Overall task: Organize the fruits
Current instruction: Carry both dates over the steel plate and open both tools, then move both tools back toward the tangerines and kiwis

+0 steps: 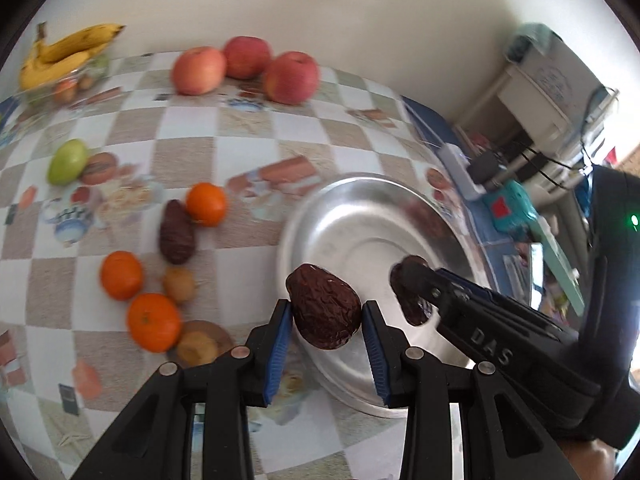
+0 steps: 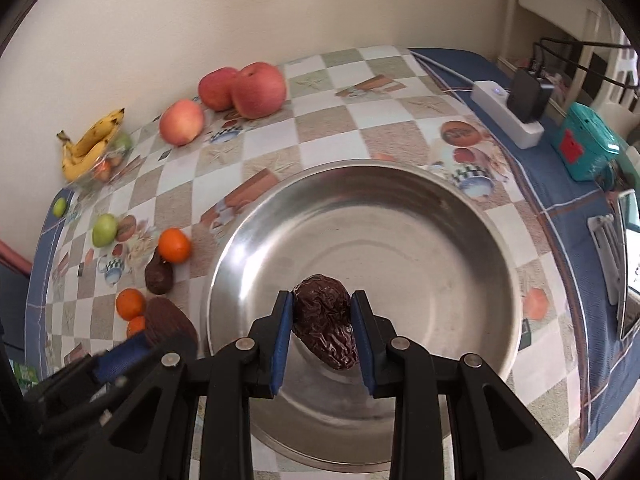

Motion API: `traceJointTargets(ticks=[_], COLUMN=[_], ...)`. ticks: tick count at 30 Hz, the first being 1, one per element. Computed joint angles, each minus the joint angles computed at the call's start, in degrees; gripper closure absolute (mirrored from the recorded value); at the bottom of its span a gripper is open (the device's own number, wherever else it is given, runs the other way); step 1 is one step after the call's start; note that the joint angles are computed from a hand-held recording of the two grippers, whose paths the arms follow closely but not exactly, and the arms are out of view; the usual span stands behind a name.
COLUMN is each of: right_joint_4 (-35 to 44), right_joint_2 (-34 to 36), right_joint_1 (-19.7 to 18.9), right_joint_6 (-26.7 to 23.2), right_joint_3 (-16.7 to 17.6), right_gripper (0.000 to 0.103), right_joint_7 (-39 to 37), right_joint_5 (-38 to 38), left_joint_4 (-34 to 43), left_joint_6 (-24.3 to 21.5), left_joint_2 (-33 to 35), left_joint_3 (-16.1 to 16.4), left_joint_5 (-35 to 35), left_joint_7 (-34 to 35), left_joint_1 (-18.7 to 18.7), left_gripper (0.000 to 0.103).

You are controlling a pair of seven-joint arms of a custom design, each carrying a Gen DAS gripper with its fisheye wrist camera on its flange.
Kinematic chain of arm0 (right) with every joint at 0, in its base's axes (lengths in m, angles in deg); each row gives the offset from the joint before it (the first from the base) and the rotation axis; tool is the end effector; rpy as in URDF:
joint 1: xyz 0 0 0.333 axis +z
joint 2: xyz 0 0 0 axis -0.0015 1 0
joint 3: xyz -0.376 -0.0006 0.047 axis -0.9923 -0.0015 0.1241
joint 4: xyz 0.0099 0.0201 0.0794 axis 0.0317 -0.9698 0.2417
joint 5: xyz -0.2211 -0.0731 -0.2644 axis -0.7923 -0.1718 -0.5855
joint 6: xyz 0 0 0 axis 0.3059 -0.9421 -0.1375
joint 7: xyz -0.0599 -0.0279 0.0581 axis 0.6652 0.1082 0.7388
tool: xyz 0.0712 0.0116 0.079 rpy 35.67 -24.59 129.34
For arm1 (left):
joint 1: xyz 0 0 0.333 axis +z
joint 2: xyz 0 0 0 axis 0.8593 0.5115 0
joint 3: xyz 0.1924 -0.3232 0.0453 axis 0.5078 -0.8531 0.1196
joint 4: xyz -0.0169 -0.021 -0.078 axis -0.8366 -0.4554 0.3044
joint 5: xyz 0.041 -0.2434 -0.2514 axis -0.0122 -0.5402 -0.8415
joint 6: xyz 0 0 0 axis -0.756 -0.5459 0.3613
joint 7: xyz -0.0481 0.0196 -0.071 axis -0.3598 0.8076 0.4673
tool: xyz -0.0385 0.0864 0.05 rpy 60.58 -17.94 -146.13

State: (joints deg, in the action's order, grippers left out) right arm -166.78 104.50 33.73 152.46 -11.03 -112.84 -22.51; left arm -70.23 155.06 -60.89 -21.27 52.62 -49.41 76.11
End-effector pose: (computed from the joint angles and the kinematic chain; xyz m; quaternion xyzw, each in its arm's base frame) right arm 0.4468 0.3855 0.3466 -0.6158 0.7504 -0.1064 0.2152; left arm 0.4504 -0.2416 0.3483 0.6142 -0.7267 0.3073 0.0178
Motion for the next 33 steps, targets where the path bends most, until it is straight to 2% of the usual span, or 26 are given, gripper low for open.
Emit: traceJointTargets(ticks=[2, 5, 7, 11, 12, 13, 15, 17, 20, 21, 23, 25, 26, 28, 30, 31, 33], right_joint_4=[-0.8, -1.0, -1.2, -1.1, -1.0, -0.9, -0.6, -0.4, 0.2, 0.6, 1.3, 2.0, 2.3, 2.8, 3.5, 3.8, 4.3], right_joint_2=[-0.6, -0.7, -0.5, -0.3, -0.3, -0.3, -0.1, 0.1, 0.5, 0.7, 1.1, 1.7, 2.0, 2.6, 3.1, 3.4, 3.7], right_joint_1=[0.3, 0.1, -0.3, -0.5, -0.4, -0.3, -0.3, -0.2, -0.1, 0.0, 0.4, 0.7, 0.8, 1.0, 1.7, 2.1, 3.3], right_joint_6=[0.1, -0.2, 0.1, -0.6, -0.9, -1.2, -1.8, -2.1, -2.8, -3.2, -3.5, -3.2, -2.9, -1.9, -1.7, -1.8, -1.6], right_joint_3=[-0.7, -0.7, -0.4, 0.2, 0.2, 0.2, 0.5, 0.6, 0.9, 1.0, 1.1, 1.1, 1.2, 1.3, 1.0, 0.8, -0.2], right_gripper=[0.071, 0.071, 0.071, 0.071, 0.071, 0.070, 0.063, 0.052, 0.044, 0.042, 0.032, 0.024, 0.024, 0.024, 0.016, 0.011, 0.010], right_joint_7=[1.6, 2.9, 2.9, 1.7, 1.6, 1.5, 0.9, 0.5, -0.7, -1.3, -2.2, -2.8, -3.2, -4.1, -4.5, -4.6, -3.7], right_joint_5=[-0.8, -0.9, -0.4, 0.5, 0.4, 0.4, 0.7, 0.9, 1.2, 1.3, 1.0, 0.7, 0.6, 0.5, 0.3, 0.1, -1.4], left_joint_4=[0.3, 0.0, -0.1, -0.5, -0.6, -0.7, -0.8, -0.6, -0.1, 0.2, 0.5, 0.5, 0.6, 0.9, 1.1, 1.5, 2.3], left_joint_6=[-0.3, -0.8, -0.8, -1.1, -2.0, -2.7, -4.8, -8.5, -13.4, -15.0, -17.6, -18.5, -19.5, -22.0, -24.4, -26.5, -31.3], left_joint_2=[-0.5, 0.0, 0.3, -1.8, -2.5, -3.1, -4.9, -6.5, -7.9, -8.2, -8.6, -9.0, -9.2, -9.5, -9.6, -9.6, -9.6], left_joint_3=[1.0, -1.1, -1.8, 3.0, 4.4, 6.6, 13.3, 21.7, 33.0, 35.0, 36.6, 37.6, 37.9, 37.5, 36.6, 35.5, 33.9], left_joint_5=[0.0, -0.3, -0.5, -1.9, -2.7, -3.5, -5.5, -6.0, -2.5, -0.8, 2.0, 5.3, 6.7, 8.1, 8.3, 6.9, 4.1], left_joint_7=[0.4, 0.9, 1.1, 0.7, 0.3, 0.1, -1.0, -4.1, -10.8, -13.3, -17.0, -21.0, -23.0, -25.5, -26.5, -25.8, -24.0], left_joint_1=[-1.5, 0.9, 1.8, -2.2, -3.4, -5.4, -11.5, -19.0, -28.4, -29.9, -30.3, -29.9, -29.7, -28.9, -27.6, -26.8, -25.7], left_gripper=[0.059, 0.051, 0.050, 0.049, 0.045, 0.042, 0.036, 0.028, 0.012, 0.009, 0.002, 0.002, 0.001, 0.001, 0.001, 0.001, 0.001])
